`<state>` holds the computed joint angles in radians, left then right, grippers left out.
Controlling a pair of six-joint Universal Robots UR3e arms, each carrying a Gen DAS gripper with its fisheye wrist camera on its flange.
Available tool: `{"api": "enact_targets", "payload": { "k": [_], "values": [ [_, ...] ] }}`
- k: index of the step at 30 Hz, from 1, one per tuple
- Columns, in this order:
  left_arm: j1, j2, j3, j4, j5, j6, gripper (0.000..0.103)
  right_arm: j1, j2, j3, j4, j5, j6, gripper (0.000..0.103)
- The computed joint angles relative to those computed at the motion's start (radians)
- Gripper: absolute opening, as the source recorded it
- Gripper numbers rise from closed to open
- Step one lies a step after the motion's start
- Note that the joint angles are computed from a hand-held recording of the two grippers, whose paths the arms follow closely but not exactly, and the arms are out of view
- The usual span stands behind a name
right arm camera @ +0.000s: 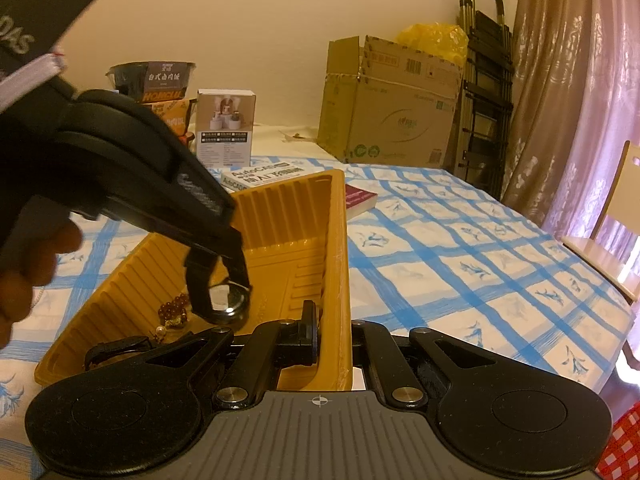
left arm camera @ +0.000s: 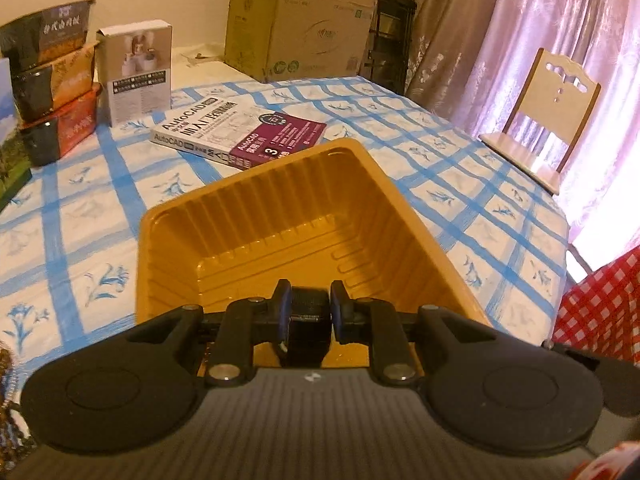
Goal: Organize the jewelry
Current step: 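Carry the black watch over the tray with the left tool, then open the left tool to drop the watch into the tray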
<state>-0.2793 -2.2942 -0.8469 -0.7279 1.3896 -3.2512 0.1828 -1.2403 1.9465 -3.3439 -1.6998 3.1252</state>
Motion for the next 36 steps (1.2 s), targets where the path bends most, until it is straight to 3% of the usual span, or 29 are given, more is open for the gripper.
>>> {"api": "enact_targets", "payload": {
  "k": [7, 18, 36],
  "values": [
    [0.010, 0.064, -0.083, 0.041, 0.009, 0.010, 0.023, -0.008, -0.008, 0.009, 0.015, 0.009, 0.022, 0.004],
    [0.113, 0.422, -0.569, 0.184, 0.056, 0.005, 0.040, -0.014, -0.008, 0.006, 0.028, 0.014, 0.028, 0.004],
    [0.338, 0.875, -1.099, 0.148, 0.133, 0.066, 0.043, -0.010, -0.002, 0.002, 0.031, 0.000, 0.020, 0.004]
  ]
}}
